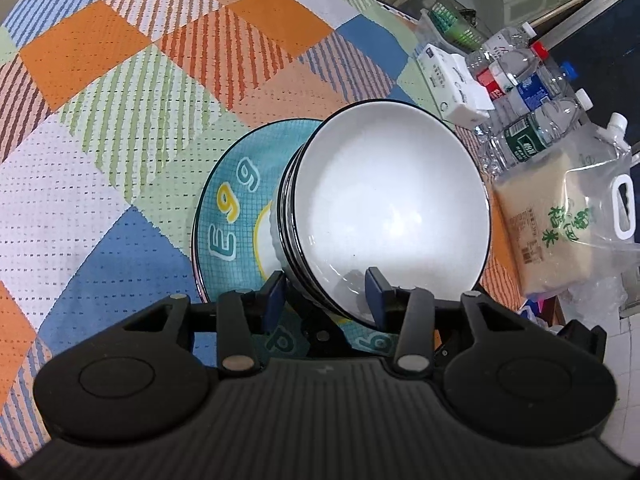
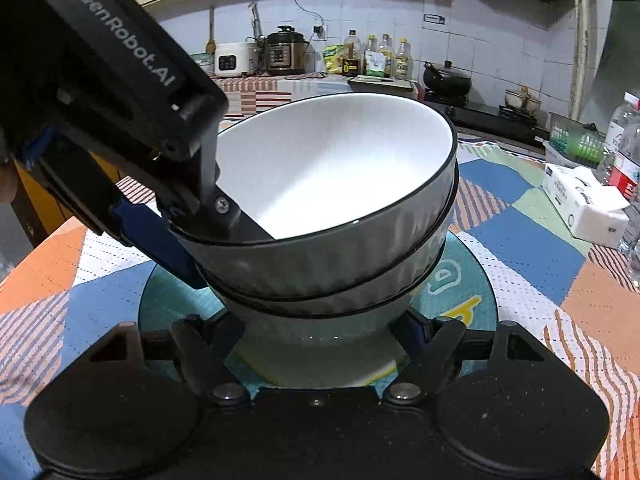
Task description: Organize plates and bowls
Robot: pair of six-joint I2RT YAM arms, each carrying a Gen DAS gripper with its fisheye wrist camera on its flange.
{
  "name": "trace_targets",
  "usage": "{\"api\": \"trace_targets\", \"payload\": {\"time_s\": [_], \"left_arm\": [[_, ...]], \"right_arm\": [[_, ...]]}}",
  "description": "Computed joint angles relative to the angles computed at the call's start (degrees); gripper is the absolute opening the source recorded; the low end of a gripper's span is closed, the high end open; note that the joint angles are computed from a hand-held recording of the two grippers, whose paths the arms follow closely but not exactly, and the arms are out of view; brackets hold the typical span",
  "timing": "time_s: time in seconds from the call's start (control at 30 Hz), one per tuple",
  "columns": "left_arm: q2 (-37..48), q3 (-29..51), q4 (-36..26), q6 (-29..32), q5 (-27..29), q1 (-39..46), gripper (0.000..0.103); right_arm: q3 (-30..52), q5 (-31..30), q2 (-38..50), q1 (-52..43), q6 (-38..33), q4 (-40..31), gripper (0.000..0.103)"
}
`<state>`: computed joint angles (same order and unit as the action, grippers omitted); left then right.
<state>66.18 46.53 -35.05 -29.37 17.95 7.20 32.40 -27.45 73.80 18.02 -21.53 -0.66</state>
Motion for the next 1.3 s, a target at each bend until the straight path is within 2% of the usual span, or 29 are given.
{"api": "trace_targets", "payload": {"time_s": [0.1,0.2,0.33,0.57,0.83,1.0,1.3], "left_arm": [[-1.2,-1.3,1.7,-0.9,1.3,1.6,0.043],[-2.8,-1.6,1.4,-0.8,-1.8,0.2,0.044],[-4.7,-1.0,-0.1,-0.7,-4.6,-2.0,0.045],[-9.2,0.1,-3.5,-3.5,-8.8,-5.6,0.047],[-14.6,3.8,-11.0,-8.5,-17.1,-13.1,0.051],[-17.4,7.5,-16.9,-14.1,-25.5,-22.8,0.053],[-16.6,17.4,-29.7,-29.9,-43.1,-45.1,0.057]], "right_arm": [[1.6,3.8,-0.6,2.4,4.0,-3.2,0.085],[1.4,5.8,-2.2,3.1,6.5,-4.0,0.088],[1.1,6.8,-4.8,3.2,5.8,-6.7,0.088],[0.8,2.6,-11.6,0.3,1.9,-14.1,0.088],[2.7,-1.8,-16.5,-5.0,-2.3,-21.1,0.088],[3.7,-4.6,-19.4,-9.3,-5.3,-26.0,0.088],[11.1,-12.6,-23.2,-19.2,-14.6,-40.2,0.088]]}}
